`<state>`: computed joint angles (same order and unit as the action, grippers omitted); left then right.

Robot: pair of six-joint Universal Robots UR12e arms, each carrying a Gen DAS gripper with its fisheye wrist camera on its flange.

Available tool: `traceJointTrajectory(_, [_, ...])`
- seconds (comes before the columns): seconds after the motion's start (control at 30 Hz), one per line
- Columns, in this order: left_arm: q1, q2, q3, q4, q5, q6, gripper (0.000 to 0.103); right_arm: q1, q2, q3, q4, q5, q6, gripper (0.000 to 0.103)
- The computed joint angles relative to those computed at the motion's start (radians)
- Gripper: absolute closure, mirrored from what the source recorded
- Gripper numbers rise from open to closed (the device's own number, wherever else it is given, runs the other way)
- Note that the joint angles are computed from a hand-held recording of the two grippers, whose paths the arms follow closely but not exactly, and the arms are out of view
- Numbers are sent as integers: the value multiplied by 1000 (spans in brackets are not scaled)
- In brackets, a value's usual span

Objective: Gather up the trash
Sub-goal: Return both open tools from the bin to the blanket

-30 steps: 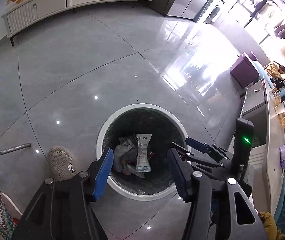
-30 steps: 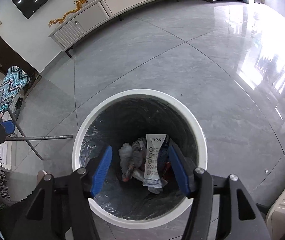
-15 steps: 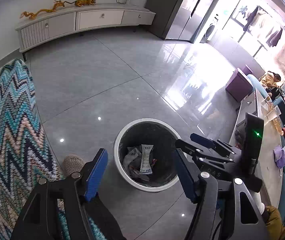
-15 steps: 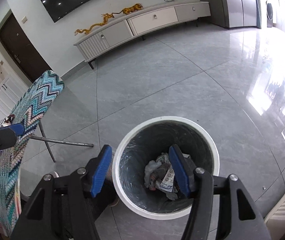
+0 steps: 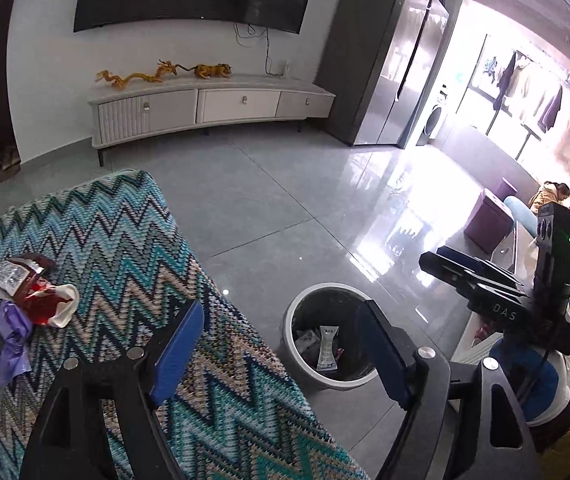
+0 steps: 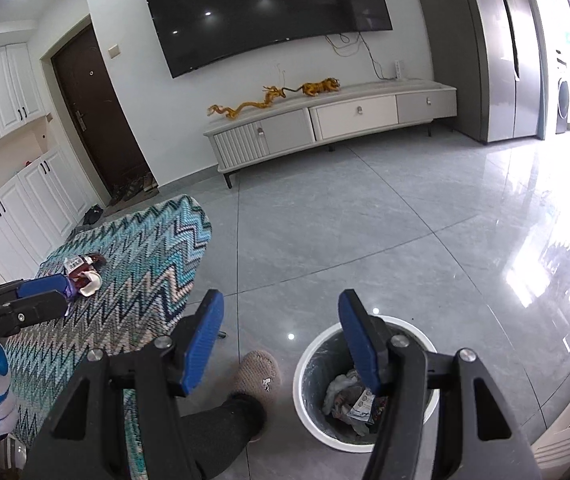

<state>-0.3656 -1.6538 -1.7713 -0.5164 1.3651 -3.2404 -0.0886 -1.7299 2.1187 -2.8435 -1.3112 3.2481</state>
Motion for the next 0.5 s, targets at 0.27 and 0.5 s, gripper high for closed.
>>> traceJointTrajectory(0.27, [76,108,-112,87,-14,-24,25,87,-32,-54,-10,-42,-23,45])
traceJointTrajectory(0.5, [158,197,-193,154,-21,-64,24,165,-37,-101,-25,-74,-56,45])
